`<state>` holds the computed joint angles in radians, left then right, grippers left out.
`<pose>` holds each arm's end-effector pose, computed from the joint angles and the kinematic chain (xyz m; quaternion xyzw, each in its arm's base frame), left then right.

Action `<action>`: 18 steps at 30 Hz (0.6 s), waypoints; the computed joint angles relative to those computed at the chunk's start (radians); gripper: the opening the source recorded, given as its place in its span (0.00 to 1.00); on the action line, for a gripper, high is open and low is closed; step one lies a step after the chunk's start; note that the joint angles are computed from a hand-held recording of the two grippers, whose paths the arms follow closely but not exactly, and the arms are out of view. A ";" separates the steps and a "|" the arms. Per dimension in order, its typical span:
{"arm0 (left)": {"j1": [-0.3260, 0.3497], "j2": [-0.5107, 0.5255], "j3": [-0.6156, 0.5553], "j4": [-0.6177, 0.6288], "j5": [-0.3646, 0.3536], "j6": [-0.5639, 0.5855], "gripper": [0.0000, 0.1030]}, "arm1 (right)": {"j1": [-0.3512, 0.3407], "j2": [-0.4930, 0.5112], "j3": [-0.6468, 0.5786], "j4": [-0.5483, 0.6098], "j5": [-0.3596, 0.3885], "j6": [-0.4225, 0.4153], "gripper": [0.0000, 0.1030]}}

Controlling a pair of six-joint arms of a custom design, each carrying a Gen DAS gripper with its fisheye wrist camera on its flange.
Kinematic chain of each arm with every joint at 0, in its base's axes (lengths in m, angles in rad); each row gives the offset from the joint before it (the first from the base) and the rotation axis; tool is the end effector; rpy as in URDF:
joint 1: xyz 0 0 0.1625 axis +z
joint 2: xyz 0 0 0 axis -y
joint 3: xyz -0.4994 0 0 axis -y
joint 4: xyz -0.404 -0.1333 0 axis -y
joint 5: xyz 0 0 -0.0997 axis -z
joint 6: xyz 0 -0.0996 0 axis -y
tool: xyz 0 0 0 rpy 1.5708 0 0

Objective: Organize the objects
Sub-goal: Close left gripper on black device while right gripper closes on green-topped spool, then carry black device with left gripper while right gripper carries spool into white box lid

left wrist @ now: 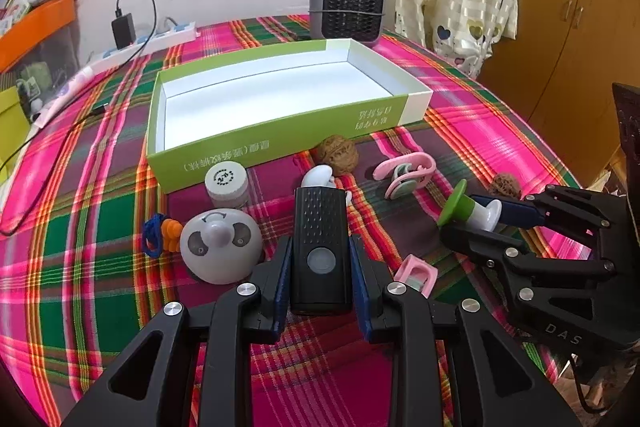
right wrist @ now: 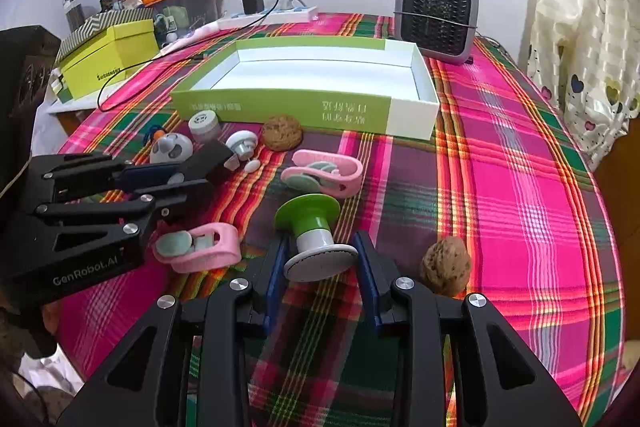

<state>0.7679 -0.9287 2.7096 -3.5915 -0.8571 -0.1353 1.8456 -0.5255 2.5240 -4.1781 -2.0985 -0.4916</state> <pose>-0.0992 -0.3717 0.1179 0.2653 0.8926 -0.2568 0.2587 0.1873 -0.3580 0.0318 0.2719 -0.8834 0.2607 0.2787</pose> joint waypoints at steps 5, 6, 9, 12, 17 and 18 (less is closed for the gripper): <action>-0.006 -0.023 -0.005 0.020 -0.006 -0.010 0.24 | 0.008 -0.015 -0.008 0.010 0.006 -0.003 0.33; -0.006 -0.027 -0.007 0.023 -0.007 -0.010 0.24 | 0.012 -0.021 -0.012 0.017 0.006 -0.003 0.33; -0.004 -0.046 -0.014 0.024 -0.019 -0.007 0.24 | 0.015 -0.040 -0.021 0.045 0.015 -0.002 0.33; 0.003 -0.063 -0.029 0.030 -0.016 0.006 0.24 | 0.022 -0.059 -0.038 0.079 0.019 0.006 0.33; 0.026 -0.093 -0.066 0.048 -0.003 0.041 0.24 | 0.034 -0.084 -0.071 0.129 0.032 0.006 0.33; 0.031 -0.098 -0.072 0.053 -0.003 0.045 0.24 | 0.034 -0.088 -0.077 0.140 0.034 0.006 0.33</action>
